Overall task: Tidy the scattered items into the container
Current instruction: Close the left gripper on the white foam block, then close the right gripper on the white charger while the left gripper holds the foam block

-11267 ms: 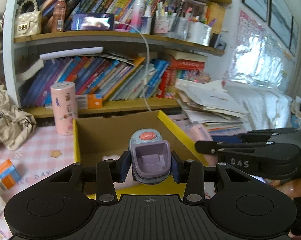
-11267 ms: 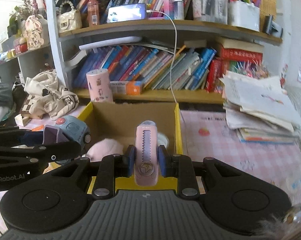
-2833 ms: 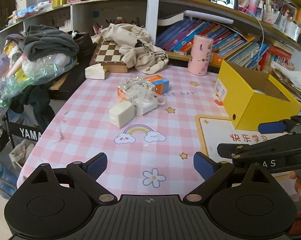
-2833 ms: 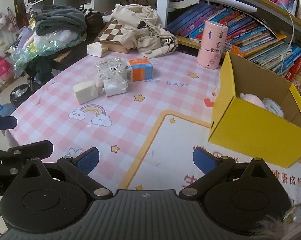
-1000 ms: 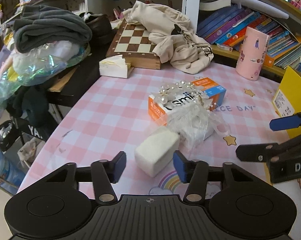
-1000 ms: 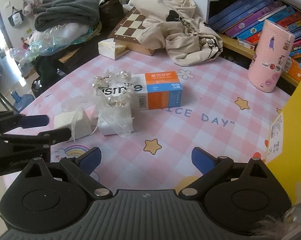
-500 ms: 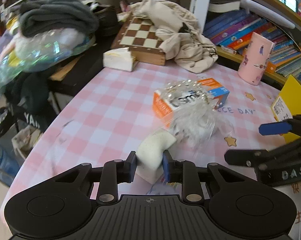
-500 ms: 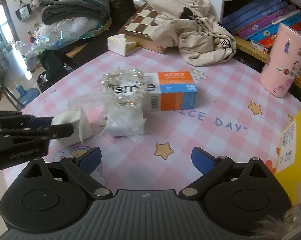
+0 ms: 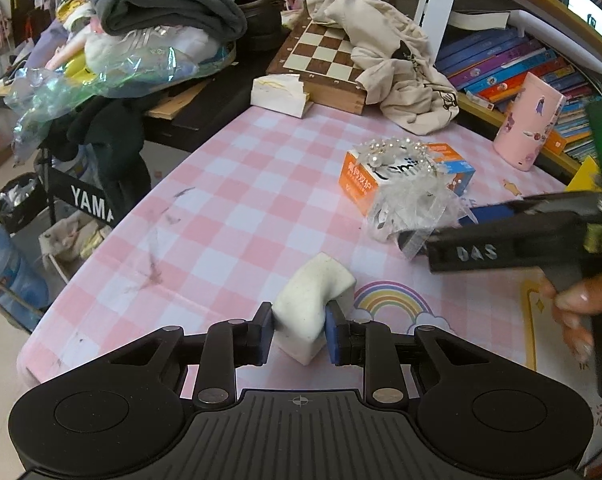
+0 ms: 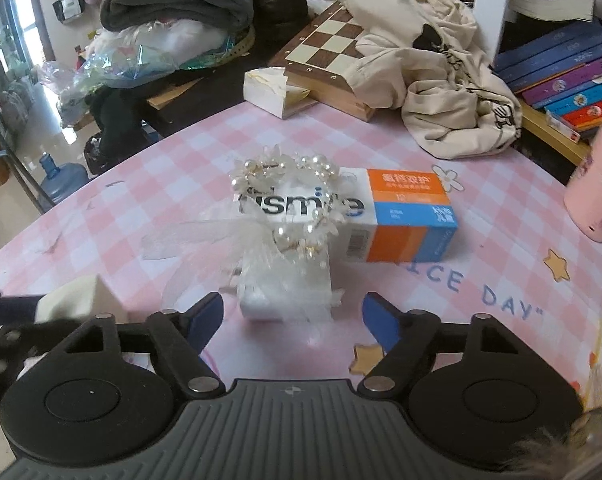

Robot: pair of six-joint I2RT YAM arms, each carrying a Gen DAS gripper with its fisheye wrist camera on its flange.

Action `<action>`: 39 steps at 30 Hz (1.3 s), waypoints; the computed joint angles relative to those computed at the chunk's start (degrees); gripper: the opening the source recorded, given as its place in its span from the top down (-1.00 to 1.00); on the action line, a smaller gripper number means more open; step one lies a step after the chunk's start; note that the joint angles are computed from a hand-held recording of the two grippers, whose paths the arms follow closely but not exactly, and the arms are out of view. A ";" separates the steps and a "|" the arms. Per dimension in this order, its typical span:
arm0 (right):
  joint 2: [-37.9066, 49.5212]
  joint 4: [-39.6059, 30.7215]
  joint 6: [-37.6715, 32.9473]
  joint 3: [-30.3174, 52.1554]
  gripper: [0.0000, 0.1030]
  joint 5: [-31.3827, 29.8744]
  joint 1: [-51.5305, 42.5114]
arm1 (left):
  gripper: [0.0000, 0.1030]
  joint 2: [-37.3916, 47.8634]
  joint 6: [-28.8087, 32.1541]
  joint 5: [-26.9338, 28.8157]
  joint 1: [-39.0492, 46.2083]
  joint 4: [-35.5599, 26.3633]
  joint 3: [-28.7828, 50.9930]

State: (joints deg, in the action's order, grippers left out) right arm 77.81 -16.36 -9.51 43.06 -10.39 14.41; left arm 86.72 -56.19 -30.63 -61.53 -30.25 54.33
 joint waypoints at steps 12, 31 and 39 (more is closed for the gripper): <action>-5.97 -7.41 0.74 -1.96 -0.02 -1.61 -4.79 | 0.51 -0.07 -0.78 -0.24 -1.58 -0.44 0.52; -28.72 -31.67 -7.71 -5.20 -0.36 -6.94 -14.17 | 0.51 0.34 0.71 1.50 -4.94 2.86 -0.10; -30.57 -32.37 -11.70 -5.32 -0.35 -6.92 -17.33 | 0.51 -0.41 -1.55 0.92 -6.29 2.26 -0.87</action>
